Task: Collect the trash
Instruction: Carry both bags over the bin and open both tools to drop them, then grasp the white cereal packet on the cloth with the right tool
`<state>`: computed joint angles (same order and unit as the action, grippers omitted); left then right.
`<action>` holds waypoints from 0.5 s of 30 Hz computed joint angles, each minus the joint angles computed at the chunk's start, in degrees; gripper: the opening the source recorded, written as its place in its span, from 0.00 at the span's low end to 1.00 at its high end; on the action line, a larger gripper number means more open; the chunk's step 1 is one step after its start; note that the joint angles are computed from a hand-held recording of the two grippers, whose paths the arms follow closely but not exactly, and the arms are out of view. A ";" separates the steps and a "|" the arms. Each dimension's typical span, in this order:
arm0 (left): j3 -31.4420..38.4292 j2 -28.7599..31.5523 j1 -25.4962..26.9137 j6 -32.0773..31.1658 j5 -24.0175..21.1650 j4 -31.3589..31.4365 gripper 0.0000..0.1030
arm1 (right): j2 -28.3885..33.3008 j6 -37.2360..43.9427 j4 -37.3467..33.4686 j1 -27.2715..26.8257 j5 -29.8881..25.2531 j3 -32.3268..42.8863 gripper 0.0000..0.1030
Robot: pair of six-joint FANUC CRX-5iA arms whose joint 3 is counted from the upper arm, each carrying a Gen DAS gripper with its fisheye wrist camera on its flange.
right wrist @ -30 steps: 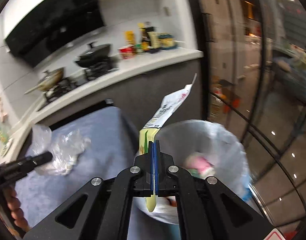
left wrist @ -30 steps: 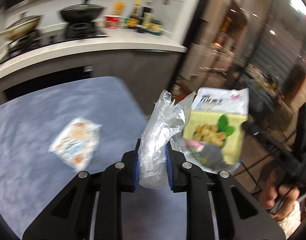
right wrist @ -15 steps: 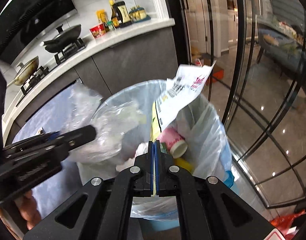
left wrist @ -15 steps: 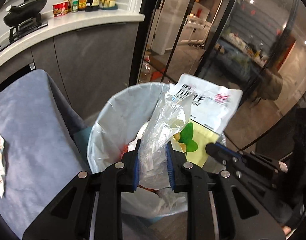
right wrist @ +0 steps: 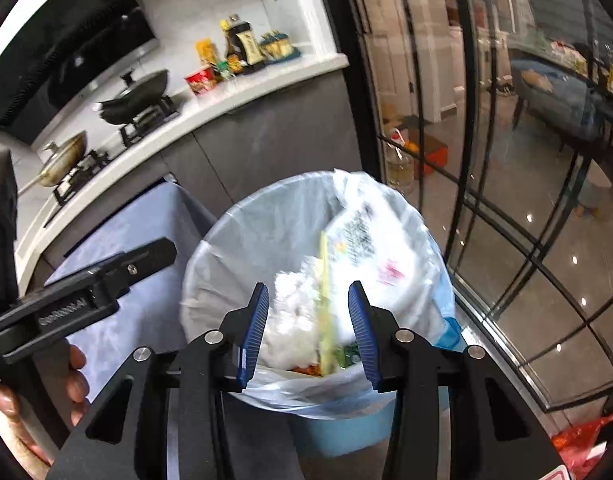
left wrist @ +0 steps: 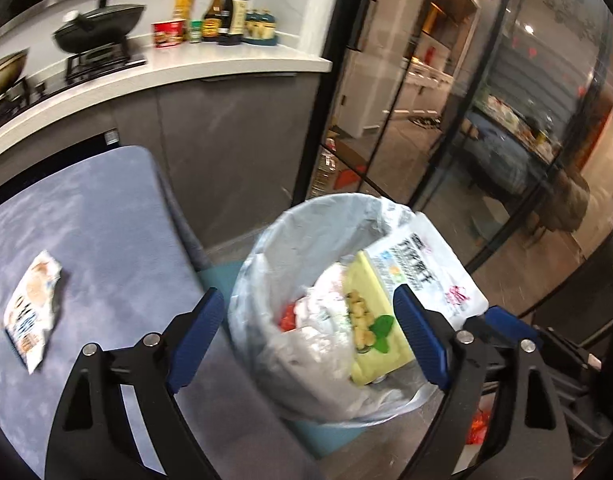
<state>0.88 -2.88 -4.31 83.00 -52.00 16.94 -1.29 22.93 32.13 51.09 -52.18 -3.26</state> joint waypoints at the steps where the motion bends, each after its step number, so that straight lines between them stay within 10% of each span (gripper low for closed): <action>1: -0.46 -0.86 0.76 0.57 -0.30 -0.34 0.80 | 0.03 -0.18 0.38 0.43 0.19 0.34 0.40; 15: -7.06 -11.67 15.04 4.41 -6.13 -6.23 0.81 | 10.82 10.96 -7.53 6.62 2.38 14.68 0.45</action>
<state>-6.18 -14.55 10.73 87.40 -58.13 10.71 9.53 33.90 24.60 57.71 -49.80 11.41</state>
